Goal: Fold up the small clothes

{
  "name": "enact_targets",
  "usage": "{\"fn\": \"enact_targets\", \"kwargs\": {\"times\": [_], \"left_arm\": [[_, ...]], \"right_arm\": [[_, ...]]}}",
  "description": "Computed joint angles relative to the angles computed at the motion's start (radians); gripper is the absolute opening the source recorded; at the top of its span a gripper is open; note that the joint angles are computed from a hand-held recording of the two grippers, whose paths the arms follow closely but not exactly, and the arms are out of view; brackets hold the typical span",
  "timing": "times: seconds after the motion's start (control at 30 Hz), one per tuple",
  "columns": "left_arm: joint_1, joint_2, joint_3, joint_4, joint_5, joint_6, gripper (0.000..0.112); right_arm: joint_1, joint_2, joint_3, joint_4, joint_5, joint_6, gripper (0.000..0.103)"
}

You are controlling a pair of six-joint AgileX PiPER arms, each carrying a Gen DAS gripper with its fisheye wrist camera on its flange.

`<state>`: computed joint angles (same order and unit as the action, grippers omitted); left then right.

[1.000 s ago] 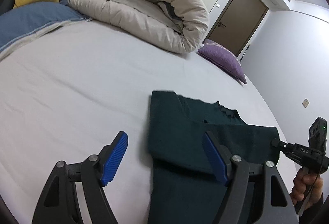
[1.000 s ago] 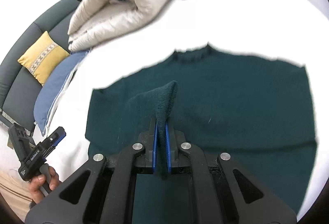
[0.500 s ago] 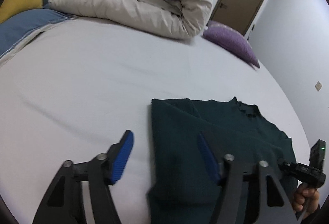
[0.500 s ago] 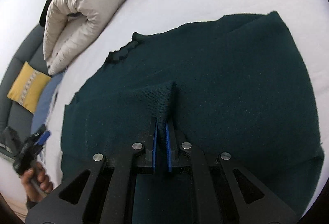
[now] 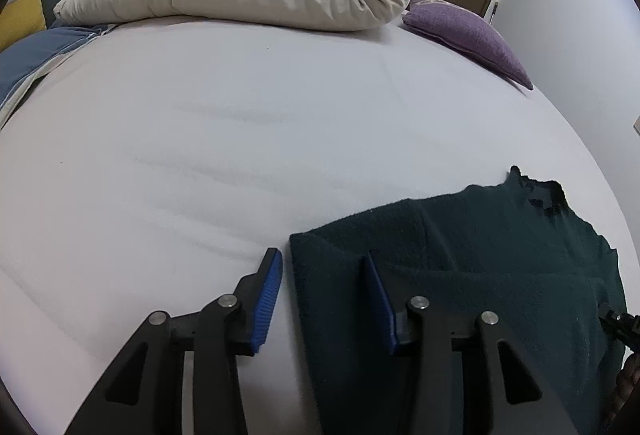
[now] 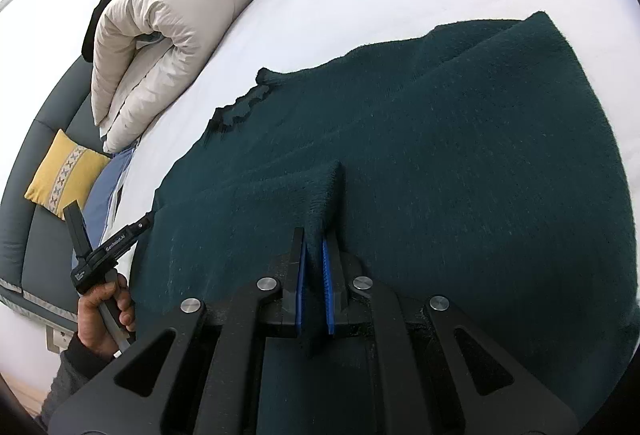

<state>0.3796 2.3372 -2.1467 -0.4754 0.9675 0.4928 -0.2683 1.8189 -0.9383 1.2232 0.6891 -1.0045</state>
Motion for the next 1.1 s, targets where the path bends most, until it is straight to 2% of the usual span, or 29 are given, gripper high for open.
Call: {"fn": "enact_targets", "kwargs": {"times": [0.07, 0.13, 0.33, 0.47, 0.6, 0.63, 0.7, 0.77, 0.8, 0.9, 0.97, 1.1], "left_arm": [[0.001, -0.021, 0.028, 0.009, -0.006, 0.007, 0.03], [0.006, -0.026, 0.031, 0.009, -0.001, 0.007, 0.022], [0.011, -0.02, 0.043, 0.009, -0.046, -0.006, 0.02], [0.002, -0.06, 0.091, 0.054, -0.084, -0.032, 0.025], [-0.019, -0.216, 0.296, 0.184, -0.239, -0.094, 0.03], [-0.015, -0.258, 0.349, 0.178, -0.273, -0.087, 0.033], [-0.014, -0.368, 0.5, 0.149, -0.372, -0.037, 0.048], [-0.037, -0.44, 0.622, 0.175, -0.462, 0.007, 0.052], [-0.055, -0.448, 0.649, 0.214, -0.471, 0.006, 0.052], [-0.089, -0.379, 0.64, 0.336, -0.429, -0.042, 0.051], [-0.083, -0.374, 0.671, 0.336, -0.486, -0.027, 0.061], [-0.05, -0.359, 0.637, 0.28, -0.452, 0.02, 0.068]], "right_arm": [[0.007, -0.009, 0.009, 0.006, -0.012, -0.008, 0.007], [0.009, -0.011, 0.011, 0.005, -0.016, -0.006, 0.007], [0.026, -0.033, 0.031, 0.015, -0.059, -0.009, 0.006], [-0.001, -0.015, 0.045, 0.087, -0.029, -0.06, 0.004], [-0.014, -0.033, 0.064, 0.105, -0.02, -0.062, 0.006], [-0.018, -0.05, 0.072, 0.089, -0.017, -0.032, 0.009], [-0.027, -0.093, 0.091, 0.06, -0.009, 0.0, 0.013], [-0.018, -0.14, 0.116, 0.047, -0.025, -0.007, 0.016], [-0.013, -0.149, 0.119, 0.034, -0.032, -0.004, 0.016], [0.051, -0.131, 0.093, -0.112, -0.11, 0.106, 0.016], [0.052, -0.128, 0.104, -0.088, -0.132, 0.058, 0.01], [0.015, -0.149, 0.126, -0.067, -0.151, 0.036, 0.009]]}}
